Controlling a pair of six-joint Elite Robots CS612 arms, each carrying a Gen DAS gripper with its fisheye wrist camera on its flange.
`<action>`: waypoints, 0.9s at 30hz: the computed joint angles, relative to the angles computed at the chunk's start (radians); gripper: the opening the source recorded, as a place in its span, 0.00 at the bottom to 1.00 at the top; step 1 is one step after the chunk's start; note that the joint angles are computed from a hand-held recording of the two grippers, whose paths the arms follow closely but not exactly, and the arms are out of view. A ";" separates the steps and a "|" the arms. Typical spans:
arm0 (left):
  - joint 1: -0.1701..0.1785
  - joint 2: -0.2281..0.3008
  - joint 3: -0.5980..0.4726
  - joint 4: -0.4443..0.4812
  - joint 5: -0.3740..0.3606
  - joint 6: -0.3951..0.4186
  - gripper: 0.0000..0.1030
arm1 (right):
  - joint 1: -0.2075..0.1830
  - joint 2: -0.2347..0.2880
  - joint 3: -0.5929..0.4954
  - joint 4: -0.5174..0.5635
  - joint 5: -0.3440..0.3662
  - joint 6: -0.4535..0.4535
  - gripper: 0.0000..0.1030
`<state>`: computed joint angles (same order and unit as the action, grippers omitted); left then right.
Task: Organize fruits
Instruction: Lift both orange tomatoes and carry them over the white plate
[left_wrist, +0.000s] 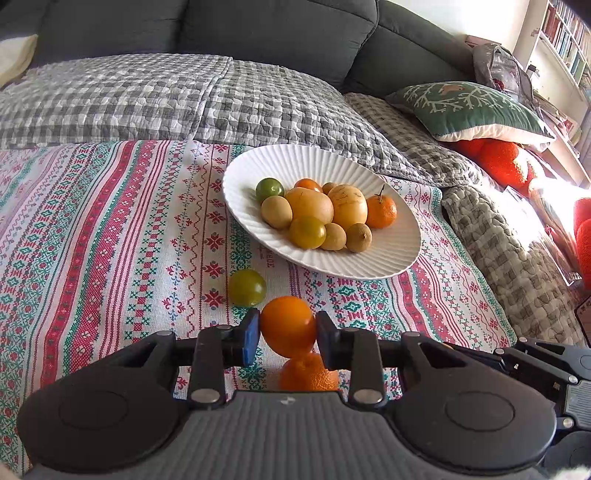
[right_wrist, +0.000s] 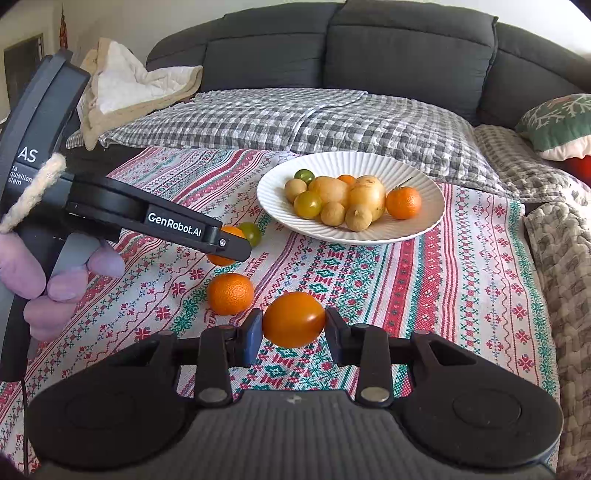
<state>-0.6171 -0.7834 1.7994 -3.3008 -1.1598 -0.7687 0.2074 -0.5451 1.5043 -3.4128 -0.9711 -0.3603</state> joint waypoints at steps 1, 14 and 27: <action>-0.003 -0.003 0.002 -0.007 0.013 -0.002 0.29 | -0.002 0.001 -0.005 -0.007 0.001 0.007 0.32; 0.001 -0.003 -0.054 0.032 0.094 0.065 0.29 | -0.012 0.048 -0.135 -0.040 -0.036 0.159 0.32; 0.064 0.082 -0.246 0.153 0.102 0.135 0.29 | 0.000 0.083 -0.236 0.088 -0.066 0.169 0.32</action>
